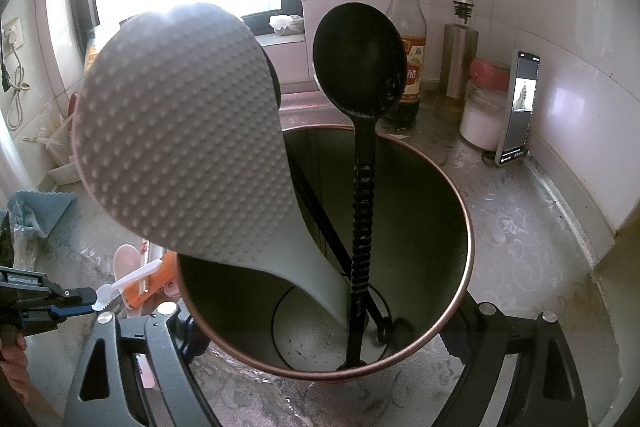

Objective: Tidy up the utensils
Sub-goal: 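Close the left tool on the white plastic spoon, then lift the white spoon and carry it over the red cup with the left tool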

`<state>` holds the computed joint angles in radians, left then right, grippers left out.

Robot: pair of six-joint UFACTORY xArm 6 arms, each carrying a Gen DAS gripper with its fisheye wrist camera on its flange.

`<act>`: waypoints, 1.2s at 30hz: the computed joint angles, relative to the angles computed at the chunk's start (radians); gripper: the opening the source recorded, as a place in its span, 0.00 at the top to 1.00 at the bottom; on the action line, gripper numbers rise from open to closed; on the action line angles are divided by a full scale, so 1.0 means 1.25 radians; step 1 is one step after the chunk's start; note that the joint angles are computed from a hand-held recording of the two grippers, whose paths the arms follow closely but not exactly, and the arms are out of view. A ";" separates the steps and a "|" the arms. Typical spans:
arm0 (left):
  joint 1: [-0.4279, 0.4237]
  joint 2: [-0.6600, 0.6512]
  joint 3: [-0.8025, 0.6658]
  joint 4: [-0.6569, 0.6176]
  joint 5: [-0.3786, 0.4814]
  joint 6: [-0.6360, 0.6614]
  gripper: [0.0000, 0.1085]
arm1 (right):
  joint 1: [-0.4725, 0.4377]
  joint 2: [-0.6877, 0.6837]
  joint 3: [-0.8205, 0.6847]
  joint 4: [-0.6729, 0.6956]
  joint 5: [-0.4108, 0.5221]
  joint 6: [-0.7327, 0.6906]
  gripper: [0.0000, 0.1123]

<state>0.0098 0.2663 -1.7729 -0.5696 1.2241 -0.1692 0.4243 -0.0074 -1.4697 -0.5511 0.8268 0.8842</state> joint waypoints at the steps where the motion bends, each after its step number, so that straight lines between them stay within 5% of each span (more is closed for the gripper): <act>1: 0.000 -0.001 0.003 0.003 -0.004 -0.003 0.96 | 0.001 0.000 -0.001 0.000 0.001 0.001 0.19; 36: -0.015 -0.104 0.007 0.217 -0.199 0.009 0.99 | -0.014 -0.008 0.015 0.022 -0.027 -0.042 0.19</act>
<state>-0.0091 0.1360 -1.7645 -0.2978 0.9750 -0.1578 0.4063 -0.0174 -1.4511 -0.5237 0.7931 0.8322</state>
